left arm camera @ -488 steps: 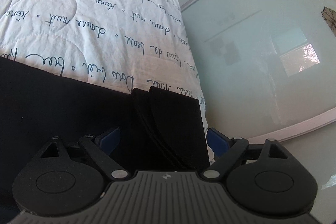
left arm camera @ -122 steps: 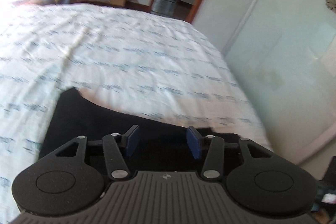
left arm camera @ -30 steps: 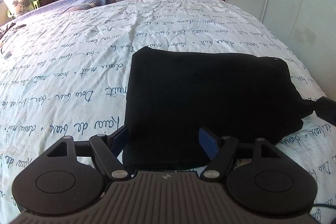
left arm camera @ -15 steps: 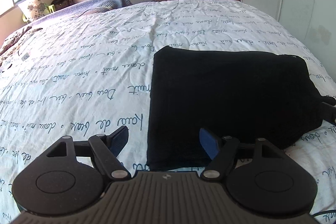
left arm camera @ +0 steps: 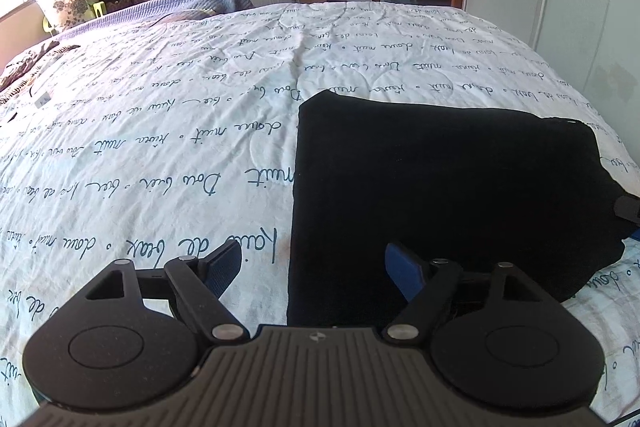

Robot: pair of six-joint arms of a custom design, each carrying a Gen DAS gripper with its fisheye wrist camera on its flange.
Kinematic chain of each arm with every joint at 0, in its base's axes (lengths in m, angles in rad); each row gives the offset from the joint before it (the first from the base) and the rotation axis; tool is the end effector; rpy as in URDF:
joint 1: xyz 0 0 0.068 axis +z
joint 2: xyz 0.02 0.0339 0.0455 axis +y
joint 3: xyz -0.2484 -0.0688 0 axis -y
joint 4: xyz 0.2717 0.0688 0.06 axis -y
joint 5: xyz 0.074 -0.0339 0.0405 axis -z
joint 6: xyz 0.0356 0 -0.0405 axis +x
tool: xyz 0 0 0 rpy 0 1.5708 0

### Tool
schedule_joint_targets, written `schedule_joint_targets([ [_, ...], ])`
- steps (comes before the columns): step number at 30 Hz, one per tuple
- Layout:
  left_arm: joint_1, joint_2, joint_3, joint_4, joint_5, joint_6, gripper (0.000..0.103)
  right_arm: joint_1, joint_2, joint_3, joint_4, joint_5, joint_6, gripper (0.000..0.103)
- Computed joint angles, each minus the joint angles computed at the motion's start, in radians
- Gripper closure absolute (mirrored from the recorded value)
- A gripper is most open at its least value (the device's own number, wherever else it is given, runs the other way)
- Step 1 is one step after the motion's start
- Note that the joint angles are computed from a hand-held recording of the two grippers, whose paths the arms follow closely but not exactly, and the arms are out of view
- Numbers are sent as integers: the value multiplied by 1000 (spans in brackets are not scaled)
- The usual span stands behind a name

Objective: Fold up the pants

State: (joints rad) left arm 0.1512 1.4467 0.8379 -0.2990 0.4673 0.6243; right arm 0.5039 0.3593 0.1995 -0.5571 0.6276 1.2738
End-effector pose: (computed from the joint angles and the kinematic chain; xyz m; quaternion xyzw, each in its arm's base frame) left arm 0.3104 0.0311 0.1705 0.2888 0.8766 -0.0830 0.3759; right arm 0.1351 0.0506 0.1493 0.4436 0.7544 0.1287 0.4664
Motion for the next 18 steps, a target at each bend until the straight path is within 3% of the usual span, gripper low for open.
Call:
schedule_joint_targets([
  [3, 6, 1, 11, -14, 5, 9, 21, 53, -92, -22, -61, 46, 53, 85],
  [9, 3, -16, 19, -30, 22, 0, 21, -43, -258, -83, -94, -60, 32, 84],
  [11, -2, -19, 21, -29, 11, -11, 21, -47, -264, -81, -119, -69, 54, 60],
  [13, 2, -10, 43, -61, 21, -6, 21, 20, -277, -65, -183, 0, 67, 55],
  [16, 2, -23, 53, -88, 38, 4, 21, 184, -76, 39, -288, 175, 128, 55],
  [18, -11, -43, 49, -96, 50, 3, 21, 226, -24, 69, -333, 226, 164, 55],
])
